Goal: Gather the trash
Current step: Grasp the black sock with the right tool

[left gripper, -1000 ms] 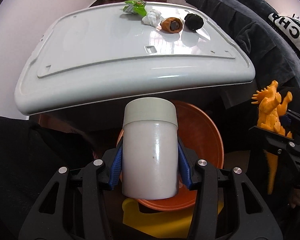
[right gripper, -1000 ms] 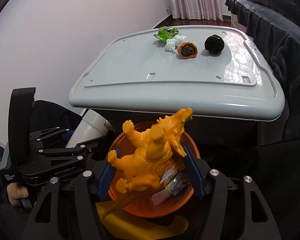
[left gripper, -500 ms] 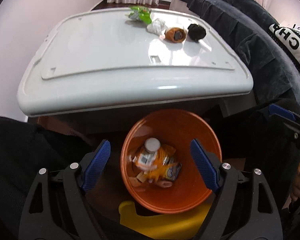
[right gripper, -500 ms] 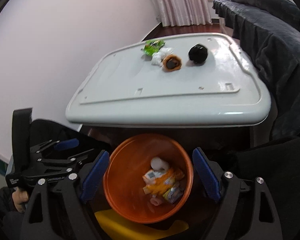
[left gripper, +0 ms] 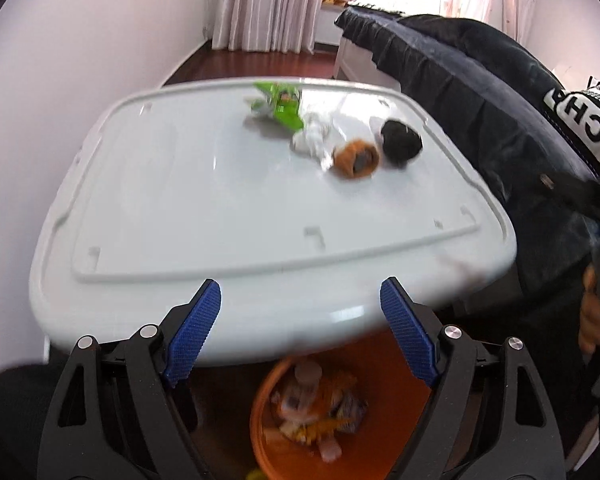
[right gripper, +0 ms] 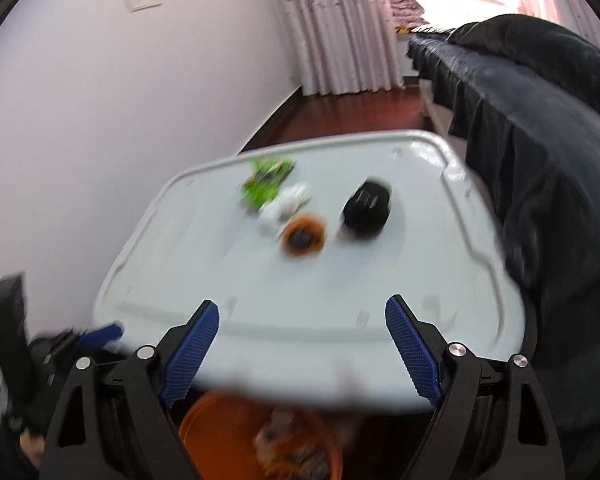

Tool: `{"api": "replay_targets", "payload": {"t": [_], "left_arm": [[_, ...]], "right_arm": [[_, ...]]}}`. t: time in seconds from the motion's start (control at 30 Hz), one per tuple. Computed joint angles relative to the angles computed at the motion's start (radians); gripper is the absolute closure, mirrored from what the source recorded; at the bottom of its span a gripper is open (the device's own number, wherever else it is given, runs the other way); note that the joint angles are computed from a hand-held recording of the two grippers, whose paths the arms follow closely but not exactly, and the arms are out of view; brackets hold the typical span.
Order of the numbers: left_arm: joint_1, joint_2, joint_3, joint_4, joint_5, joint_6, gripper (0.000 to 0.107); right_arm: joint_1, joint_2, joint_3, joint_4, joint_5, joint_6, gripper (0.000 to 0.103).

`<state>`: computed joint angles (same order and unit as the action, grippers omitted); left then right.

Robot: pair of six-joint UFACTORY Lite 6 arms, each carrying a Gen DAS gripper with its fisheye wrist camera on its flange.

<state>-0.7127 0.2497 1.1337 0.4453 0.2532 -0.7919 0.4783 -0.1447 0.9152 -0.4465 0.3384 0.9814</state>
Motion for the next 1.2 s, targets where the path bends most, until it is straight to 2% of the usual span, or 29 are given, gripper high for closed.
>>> {"api": "replay_targets", "payload": {"t": [0.13,0.2,0.37,0.47,0.57,0.6,0.7,0.73,0.77,1.0,1.2], "left_arm": [[0.013,0.099,0.090,0.085,-0.023,-0.071,0.027],[0.014,0.127,0.098,0.123,-0.034,-0.103,0.027],[0.029,0.184,0.125,0.004,-0.034,0.028,0.027],[0.034,0.185,0.117,0.007,-0.043,0.028,0.027],[0.045,0.186,0.113,-0.033,-0.051,0.063,0.027],[0.048,0.184,0.110,-0.043,-0.050,0.069,0.027],[0.055,0.186,0.107,-0.071,-0.055,0.090,0.027],[0.055,0.185,0.105,-0.054,-0.057,0.072,0.027],[0.055,0.184,0.102,-0.035,-0.059,0.054,0.027],[0.037,0.175,0.085,0.084,-0.059,-0.056,0.027],[0.010,0.163,0.063,0.286,-0.053,-0.243,0.027]], "right_arm": [[-0.140,0.307,0.269,0.130,-0.018,-0.186,0.019],[-0.186,0.474,0.435,0.204,0.007,-0.261,0.019],[-0.237,0.776,0.751,0.266,0.089,-0.315,0.019],[-0.257,0.916,0.918,0.354,0.158,-0.372,0.019],[-0.245,1.011,1.031,0.313,0.225,-0.343,0.019],[-0.241,1.034,1.054,0.308,0.240,-0.340,0.020],[-0.240,1.091,1.108,0.307,0.280,-0.335,0.034],[-0.245,1.095,1.103,0.318,0.279,-0.339,0.047],[-0.254,1.091,1.086,0.351,0.268,-0.362,0.051],[-0.242,1.059,1.015,0.304,0.219,-0.352,0.052],[-0.238,1.047,0.993,0.286,0.205,-0.352,0.056]]}}
